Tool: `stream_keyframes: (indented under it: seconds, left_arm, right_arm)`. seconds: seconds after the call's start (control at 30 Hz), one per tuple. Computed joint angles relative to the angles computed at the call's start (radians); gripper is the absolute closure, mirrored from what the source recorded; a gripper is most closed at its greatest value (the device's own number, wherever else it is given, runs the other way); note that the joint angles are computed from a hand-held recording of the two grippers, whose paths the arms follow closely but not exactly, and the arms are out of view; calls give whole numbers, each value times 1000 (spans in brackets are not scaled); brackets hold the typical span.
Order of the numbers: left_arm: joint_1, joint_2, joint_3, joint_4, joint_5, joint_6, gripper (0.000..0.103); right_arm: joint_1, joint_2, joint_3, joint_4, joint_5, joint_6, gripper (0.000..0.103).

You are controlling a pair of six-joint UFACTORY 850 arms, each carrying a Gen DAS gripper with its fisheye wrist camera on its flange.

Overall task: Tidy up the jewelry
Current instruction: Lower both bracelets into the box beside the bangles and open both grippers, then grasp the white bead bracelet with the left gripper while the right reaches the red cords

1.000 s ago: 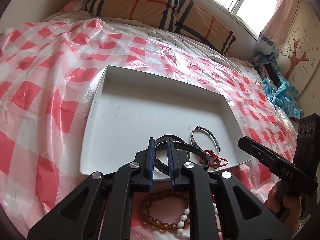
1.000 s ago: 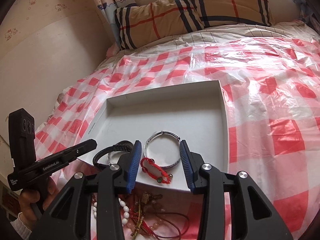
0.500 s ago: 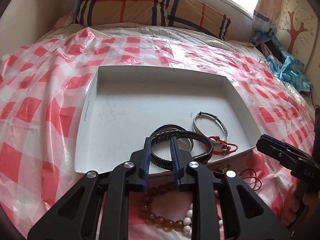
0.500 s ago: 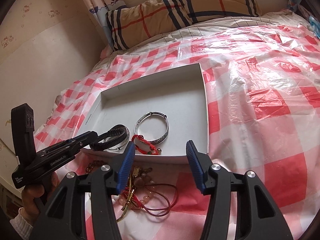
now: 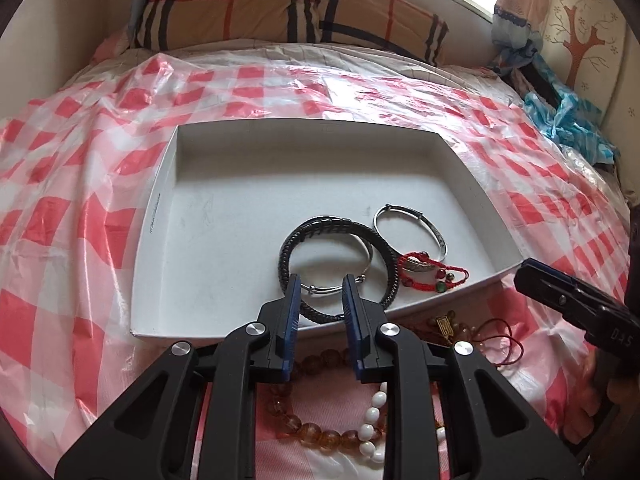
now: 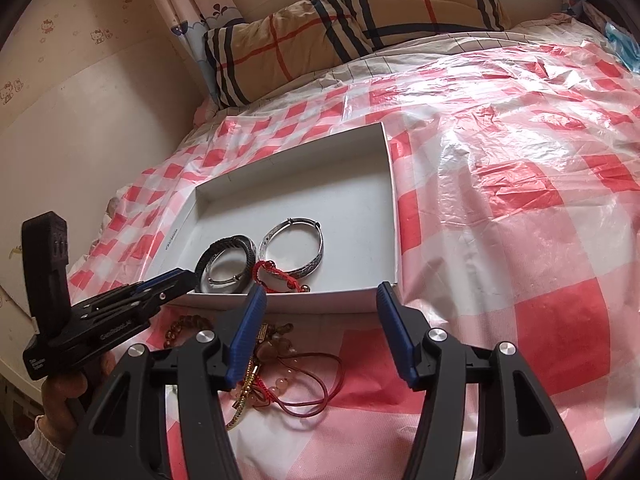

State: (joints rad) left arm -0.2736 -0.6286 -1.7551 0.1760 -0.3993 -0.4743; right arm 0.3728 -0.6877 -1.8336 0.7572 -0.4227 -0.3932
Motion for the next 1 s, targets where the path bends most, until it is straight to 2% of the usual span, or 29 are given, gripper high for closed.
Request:
stream_keyframes:
  seconds: [0.07,0.17,0.23,0.3,0.4,0.57,0.77,1.0]
  left_arm:
    - [3,19,27,17,31,-28,83]
    - [8,80,115,-12,137,-24,82]
    - [7,119,171,-31,184,-15,77]
    - [5,147,211,-78,199,32,73]
    - [2,172,251,-169,182,124,69]
    - [-2,186,293,-333,147,315,69]
    - [-13,181,285,-374,134,421,69]
    - [-21,128,212,-356,42,438,69]
  right_arm:
    - [0,3,6,-4,3,7,46]
    - [-6,8,17,13,0,3,46]
    - [-7,19,35,25,0,-7,46]
    - [-8,30,54,41,-7,-24,46]
    - [-4,46,82,46,-18,-47,46]
    - [20,56,95,-42,-11,-19,46]
    - [31,66,108,-42,10,-60,46]
    - [36,70,115,-52,22,-59,46]
